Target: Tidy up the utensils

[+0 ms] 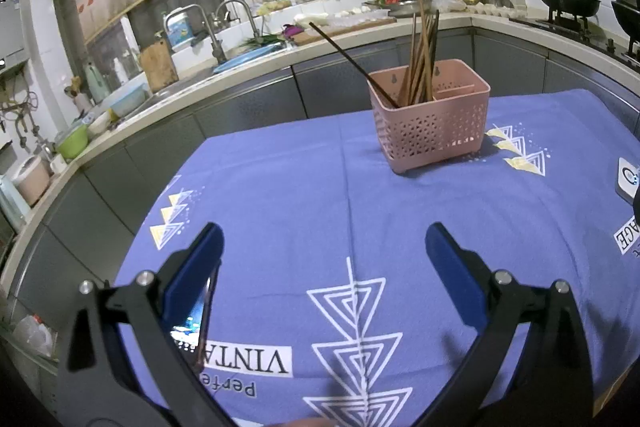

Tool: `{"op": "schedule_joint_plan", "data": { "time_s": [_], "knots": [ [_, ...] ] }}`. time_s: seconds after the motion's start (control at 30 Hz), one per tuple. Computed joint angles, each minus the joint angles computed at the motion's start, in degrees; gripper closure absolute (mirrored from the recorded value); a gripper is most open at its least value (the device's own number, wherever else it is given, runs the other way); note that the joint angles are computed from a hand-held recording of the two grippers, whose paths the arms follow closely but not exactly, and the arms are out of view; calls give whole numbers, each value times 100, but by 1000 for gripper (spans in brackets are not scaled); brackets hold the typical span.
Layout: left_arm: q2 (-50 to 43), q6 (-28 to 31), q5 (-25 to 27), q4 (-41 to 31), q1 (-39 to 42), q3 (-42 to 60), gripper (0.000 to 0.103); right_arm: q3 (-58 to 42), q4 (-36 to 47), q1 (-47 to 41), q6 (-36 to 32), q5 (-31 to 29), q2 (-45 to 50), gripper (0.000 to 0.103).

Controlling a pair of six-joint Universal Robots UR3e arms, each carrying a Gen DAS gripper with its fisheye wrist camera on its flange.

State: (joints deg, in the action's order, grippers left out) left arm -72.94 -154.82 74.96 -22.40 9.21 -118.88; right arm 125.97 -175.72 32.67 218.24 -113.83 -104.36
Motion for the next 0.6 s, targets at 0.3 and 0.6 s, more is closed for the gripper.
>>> {"op": "schedule_joint_plan", "data": {
  "time_s": [0.3,0.6],
  "knots": [
    [-17,8,8,-32,-11,39,6,-4,13,-3,5,1,-8,14],
    [-30,9,26,-48,-28,70,6,-4,26,-12,8,9,-23,14]
  ]
}}
